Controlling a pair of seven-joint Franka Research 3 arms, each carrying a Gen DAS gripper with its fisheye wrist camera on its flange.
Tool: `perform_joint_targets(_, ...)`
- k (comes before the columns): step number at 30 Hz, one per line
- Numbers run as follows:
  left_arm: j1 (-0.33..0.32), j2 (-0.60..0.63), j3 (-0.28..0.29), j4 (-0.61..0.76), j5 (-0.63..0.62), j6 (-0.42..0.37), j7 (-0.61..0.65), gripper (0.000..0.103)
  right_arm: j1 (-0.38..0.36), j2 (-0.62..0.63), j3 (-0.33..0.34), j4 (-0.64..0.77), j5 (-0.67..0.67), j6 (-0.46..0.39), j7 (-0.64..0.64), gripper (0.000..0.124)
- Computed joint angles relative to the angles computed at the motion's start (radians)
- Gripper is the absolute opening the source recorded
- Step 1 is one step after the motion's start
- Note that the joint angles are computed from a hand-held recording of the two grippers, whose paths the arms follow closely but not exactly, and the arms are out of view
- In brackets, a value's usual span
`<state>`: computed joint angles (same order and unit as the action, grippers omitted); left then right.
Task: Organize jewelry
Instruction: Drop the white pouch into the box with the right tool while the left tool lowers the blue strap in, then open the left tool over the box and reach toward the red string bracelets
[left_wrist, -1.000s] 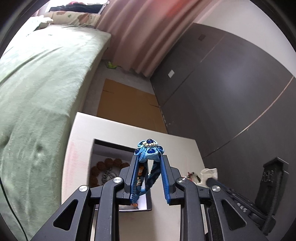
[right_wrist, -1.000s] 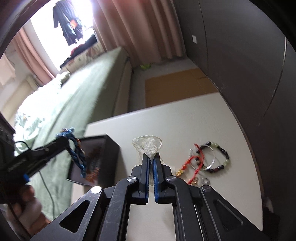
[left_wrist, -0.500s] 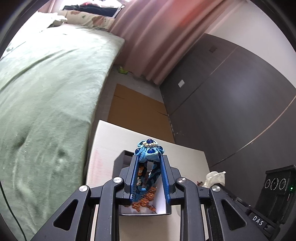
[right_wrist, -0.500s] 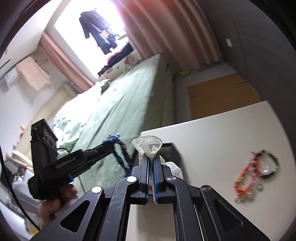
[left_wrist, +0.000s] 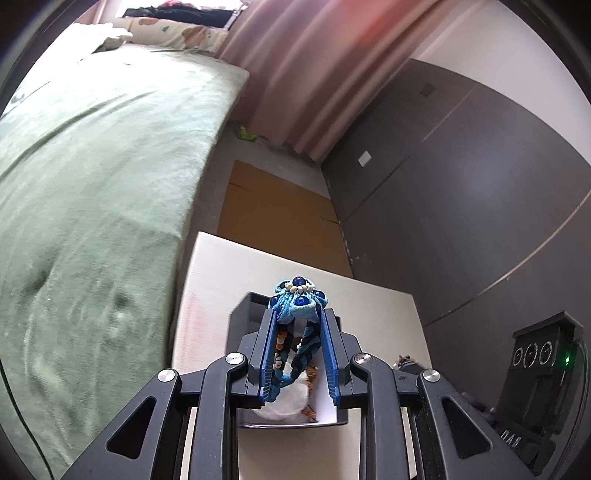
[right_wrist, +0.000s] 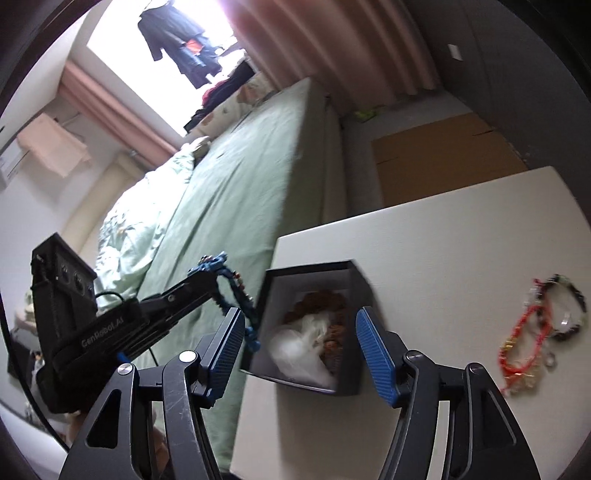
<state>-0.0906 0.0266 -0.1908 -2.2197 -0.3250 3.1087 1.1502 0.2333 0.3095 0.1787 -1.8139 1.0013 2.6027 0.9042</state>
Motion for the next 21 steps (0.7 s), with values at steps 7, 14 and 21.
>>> perform_joint_targets(7, 0.004, 0.049, -0.033, 0.060, -0.029, -0.040, 0.044, 0.025, -0.014, -0.054, -0.031, -0.063, -0.028, 0.038, 0.033, 0.064)
perform_joint_targets(14, 0.013, 0.100, -0.060, 0.110, -0.025, -0.099, 0.036, 0.025, -0.027, -0.082, -0.051, -0.092, -0.059, 0.038, 0.040, 0.064)
perform_joint_targets(21, 0.035, 0.145, -0.082, 0.157, -0.043, -0.183, 0.011, 0.054, -0.041, -0.098, -0.064, -0.112, -0.069, 0.029, 0.034, 0.064)
